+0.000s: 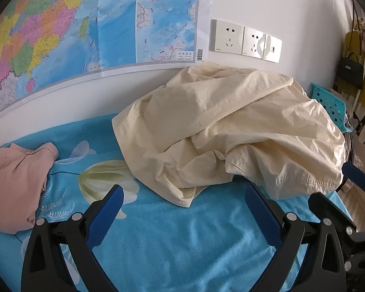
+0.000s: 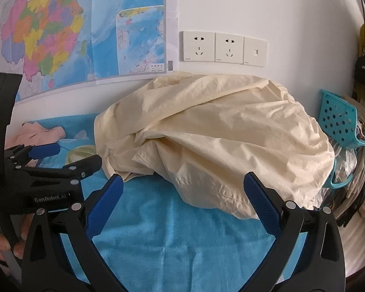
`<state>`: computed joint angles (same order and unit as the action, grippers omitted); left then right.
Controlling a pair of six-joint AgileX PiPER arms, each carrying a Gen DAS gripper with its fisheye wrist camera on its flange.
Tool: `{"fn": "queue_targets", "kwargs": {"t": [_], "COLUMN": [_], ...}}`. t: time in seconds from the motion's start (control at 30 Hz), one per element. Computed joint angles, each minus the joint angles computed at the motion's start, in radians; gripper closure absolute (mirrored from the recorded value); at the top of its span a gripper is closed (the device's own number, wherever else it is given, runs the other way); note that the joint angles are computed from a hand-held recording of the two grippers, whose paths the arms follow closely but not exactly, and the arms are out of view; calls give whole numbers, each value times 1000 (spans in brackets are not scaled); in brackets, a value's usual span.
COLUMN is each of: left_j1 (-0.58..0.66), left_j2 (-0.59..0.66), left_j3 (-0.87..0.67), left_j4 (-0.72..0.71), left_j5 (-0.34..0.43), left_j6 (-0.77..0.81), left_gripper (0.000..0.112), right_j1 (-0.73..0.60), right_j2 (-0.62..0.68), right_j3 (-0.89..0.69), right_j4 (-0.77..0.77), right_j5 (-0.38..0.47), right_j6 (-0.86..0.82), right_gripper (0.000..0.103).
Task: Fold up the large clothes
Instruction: 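Reach into the cream shirt pile and grasp a fold with the right gripper, then lift the cream shirt high with the right gripper while the left gripper reaches for it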
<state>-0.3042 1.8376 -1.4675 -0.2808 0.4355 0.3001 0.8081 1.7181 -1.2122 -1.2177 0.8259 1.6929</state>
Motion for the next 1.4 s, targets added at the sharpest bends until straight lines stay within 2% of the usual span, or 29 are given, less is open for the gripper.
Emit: {"fn": "queue_targets", "kwargs": {"t": [0.17, 0.33, 0.43, 0.57, 0.63, 0.67, 0.7, 0.73, 0.77, 0.8, 0.83, 0.93, 1.03, 1.17, 1.27, 1.33, 1.4], "left_j1": [17, 78, 112, 149, 156, 157, 163, 165, 170, 178, 181, 193, 199, 205, 193, 174, 161], "left_j2": [46, 123, 157, 188, 201, 205, 213, 218, 226, 238, 239, 227, 222, 219, 224, 232, 260], "left_j3": [-61, -163, -206, -239, -250, -253, -260, -266, -276, -291, -293, -258, -243, -235, -247, -258, -305], "left_j4": [82, 157, 208, 205, 213, 215, 205, 200, 184, 154, 125, 1, -116, -277, -330, -343, -346], "left_j5": [24, 71, 83, 104, 114, 117, 123, 129, 137, 149, 156, 113, 99, 94, 76, 26, 16], "left_j6": [-80, -173, -219, -212, -209, -208, -193, -186, -166, -131, -95, 97, 266, 472, 526, 531, 523], "left_gripper": [15, 15, 15, 15, 15, 15, 15, 15, 15, 15, 15, 15, 15, 15, 15, 15, 15], "right_j1": [-47, -114, -140, -145, -155, -167, -181, -194, -204, -216, -226, -245, -248, -304, -350, -341, -332], "right_j2": [41, 170, 292, 445, 492, 498, 486, 463, 429, 390, 350, 187, 75, -56, -82, -87, -94], "right_j3": [-50, -217, -363, -541, -600, -620, -619, -602, -568, -538, -504, -379, -328, -315, -352, -353, -358], "right_j4": [26, 140, 198, 183, 173, 208, 243, 273, 284, 308, 324, 302, 238, 306, 401, 382, 398], "right_j5": [-47, -63, -16, 79, 104, 98, 76, 46, 11, -21, -53, -157, -181, -232, -267, -260, -251], "right_j6": [-83, -375, -562, -746, -806, -850, -873, -880, -869, -864, -853, -771, -704, -713, -788, -779, -791], "right_gripper": [6, 6, 6, 6, 16, 33, 49, 56, 76, 87, 88, 92, 93, 93, 94, 94, 94]}}
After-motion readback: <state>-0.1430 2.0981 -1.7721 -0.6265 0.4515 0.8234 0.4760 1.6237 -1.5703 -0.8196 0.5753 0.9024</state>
